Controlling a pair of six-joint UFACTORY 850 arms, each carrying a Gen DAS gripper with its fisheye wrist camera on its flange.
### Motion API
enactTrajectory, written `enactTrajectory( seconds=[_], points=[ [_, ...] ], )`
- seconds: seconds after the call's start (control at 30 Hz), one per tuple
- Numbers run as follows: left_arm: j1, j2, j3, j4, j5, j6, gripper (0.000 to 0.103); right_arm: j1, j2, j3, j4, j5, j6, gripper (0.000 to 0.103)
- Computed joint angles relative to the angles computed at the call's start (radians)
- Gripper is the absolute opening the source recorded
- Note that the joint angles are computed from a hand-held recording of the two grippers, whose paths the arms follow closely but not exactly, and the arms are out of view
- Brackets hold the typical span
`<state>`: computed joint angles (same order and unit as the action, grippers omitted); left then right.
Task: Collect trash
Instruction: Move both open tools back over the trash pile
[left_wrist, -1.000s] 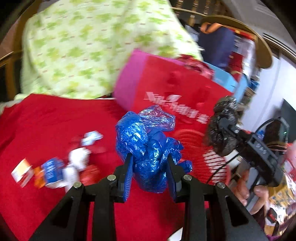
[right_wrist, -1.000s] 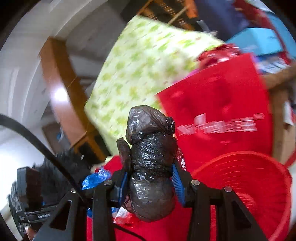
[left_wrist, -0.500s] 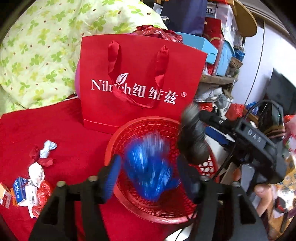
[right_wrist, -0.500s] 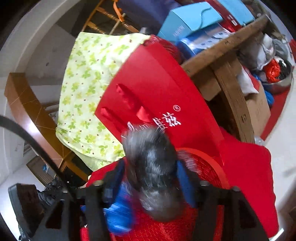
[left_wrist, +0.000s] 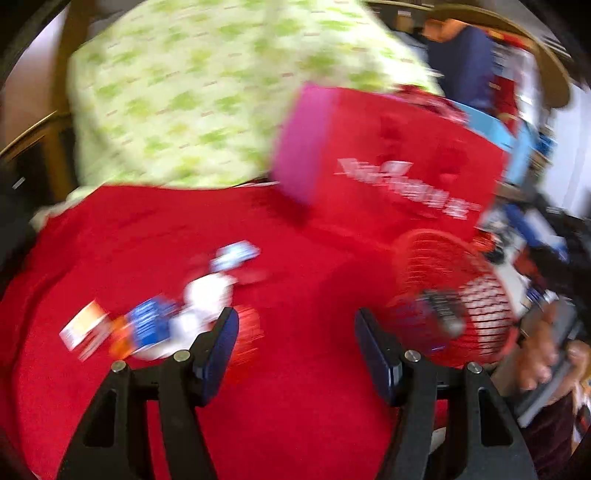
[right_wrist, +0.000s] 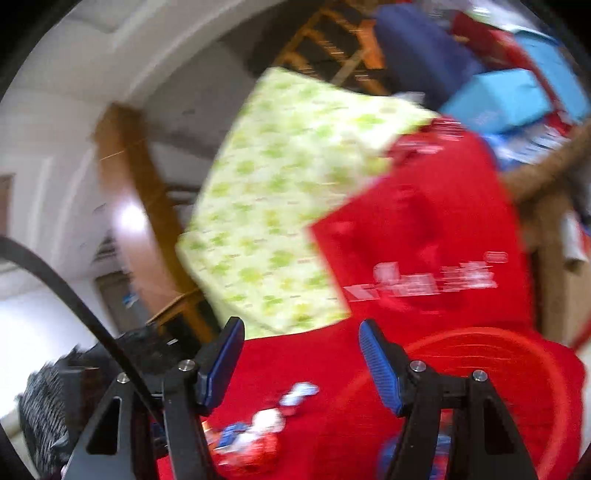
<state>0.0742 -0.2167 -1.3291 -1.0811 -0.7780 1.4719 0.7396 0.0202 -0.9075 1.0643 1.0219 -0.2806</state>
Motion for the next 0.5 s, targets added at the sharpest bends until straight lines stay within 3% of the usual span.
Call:
enactTrajectory(
  seconds=[0.1, 0.27, 0.33, 0.5],
  points=[
    [0.088, -0.047, -0.042, 0.014, 0.068, -0.042, 0.066, -0.006, -0.076, -0.086, -0.124, -0.113, 0.036, 0.068],
    [0.175, -0.101, -0.080, 0.048, 0.203, -0.081, 0.066, -0.041, -0.253, -0.296, -0.138, -0.405, -0.023, 0.068],
    [0.202, -0.125, -0.095, 0.067, 0.226, -0.098, 0.066, -0.077, -0.321, -0.372, -0.167, -0.561, 0.033, 0.068],
    [0.229, -0.196, -0.151, 0.139, 0.246, -0.183, 0.066, -0.138, -0.464, -0.511, -0.292, -0.794, 0.240, 0.068]
  ],
)
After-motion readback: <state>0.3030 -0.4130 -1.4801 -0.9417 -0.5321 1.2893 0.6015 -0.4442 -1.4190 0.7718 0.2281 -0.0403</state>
